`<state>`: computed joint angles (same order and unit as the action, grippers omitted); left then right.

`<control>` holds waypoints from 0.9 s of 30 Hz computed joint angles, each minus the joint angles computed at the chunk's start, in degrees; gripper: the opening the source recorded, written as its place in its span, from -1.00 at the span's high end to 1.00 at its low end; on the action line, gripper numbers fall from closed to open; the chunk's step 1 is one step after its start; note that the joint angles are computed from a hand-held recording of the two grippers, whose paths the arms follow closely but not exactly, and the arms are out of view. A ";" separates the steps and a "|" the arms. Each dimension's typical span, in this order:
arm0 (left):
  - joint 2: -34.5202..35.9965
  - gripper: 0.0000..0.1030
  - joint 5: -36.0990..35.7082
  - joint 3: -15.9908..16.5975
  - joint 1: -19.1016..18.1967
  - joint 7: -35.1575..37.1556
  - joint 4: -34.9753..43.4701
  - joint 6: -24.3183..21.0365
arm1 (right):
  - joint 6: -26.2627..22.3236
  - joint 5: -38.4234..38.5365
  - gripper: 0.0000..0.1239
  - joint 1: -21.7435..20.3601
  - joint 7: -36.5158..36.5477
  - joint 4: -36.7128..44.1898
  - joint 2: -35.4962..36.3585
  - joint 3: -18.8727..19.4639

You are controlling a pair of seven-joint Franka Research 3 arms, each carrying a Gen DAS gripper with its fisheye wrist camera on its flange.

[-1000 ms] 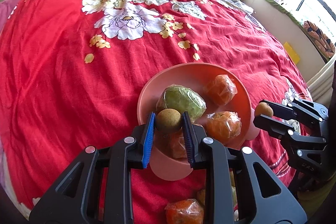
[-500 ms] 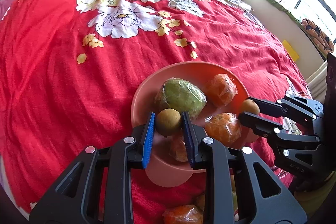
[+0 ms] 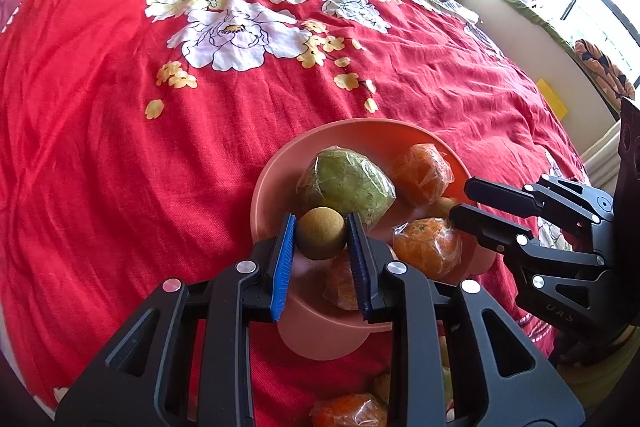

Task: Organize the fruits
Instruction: 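Open the right tool over the bowl while the left tool releases its brown fruit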

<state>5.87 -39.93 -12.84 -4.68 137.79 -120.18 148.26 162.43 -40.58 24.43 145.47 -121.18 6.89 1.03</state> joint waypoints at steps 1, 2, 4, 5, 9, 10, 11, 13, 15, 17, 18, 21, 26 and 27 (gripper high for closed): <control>0.03 0.63 -0.04 -0.02 -0.01 0.02 0.02 0.03 | 0.01 0.15 0.58 -0.03 -0.18 -0.04 0.00 0.02; 0.01 0.63 -0.06 0.00 0.03 -0.01 0.04 -0.13 | -0.07 -0.03 0.58 0.02 0.07 -0.02 -0.01 -0.05; 0.03 0.63 -0.03 -0.03 -0.02 0.05 -0.02 0.07 | 0.21 0.38 0.57 -0.09 -0.18 -0.22 -0.09 0.00; -0.03 0.63 -0.09 -0.01 0.03 0.01 -0.01 -0.08 | 0.33 0.07 0.57 -0.04 0.22 -0.36 -0.22 -0.09; -0.06 0.63 -0.25 0.00 0.03 0.11 -0.07 0.01 | 0.69 -1.23 0.46 -0.15 2.02 -1.06 -1.09 -0.07; -0.04 0.63 -0.30 0.01 0.05 0.10 -0.06 0.01 | 0.66 -1.33 0.45 -0.26 2.10 -1.13 -1.19 0.06; -0.08 0.63 -0.45 0.00 0.06 0.19 -0.11 0.06 | 0.71 -1.47 0.45 -0.37 2.18 -1.28 -1.37 0.18; -0.10 0.63 -0.52 0.00 0.03 0.17 -0.16 0.13 | 0.50 -1.91 0.42 -0.50 2.67 -1.36 -1.58 0.39; -0.19 0.63 -0.56 0.06 0.08 0.24 -0.18 -0.05 | 0.31 -2.40 0.38 -0.63 3.13 -1.39 -1.72 0.60; -0.17 0.63 -0.56 0.08 0.04 0.10 -0.13 -0.02 | 0.12 -2.57 0.35 -0.74 3.39 -1.45 -1.83 0.85; -0.21 0.63 -0.65 0.10 0.08 0.19 -0.13 -0.12 | 0.02 -2.74 0.34 -0.78 3.57 -1.47 -1.88 0.93; -0.28 0.63 -0.73 0.11 0.01 0.01 -0.19 0.07 | -0.27 -3.04 0.31 -0.92 3.76 -1.44 -1.93 1.14; -0.92 0.58 -1.33 0.33 0.19 0.26 -0.61 -0.05 | -1.19 -4.55 0.23 -0.93 5.27 -1.44 -2.30 1.39; -1.05 0.58 -1.56 0.41 0.18 0.39 -0.67 -0.08 | -1.24 -4.72 0.22 -0.99 5.47 -1.47 -2.37 1.46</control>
<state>4.82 -41.49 -12.43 -4.50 138.18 -120.85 148.18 161.19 -45.30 23.44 150.95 -122.66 4.52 2.49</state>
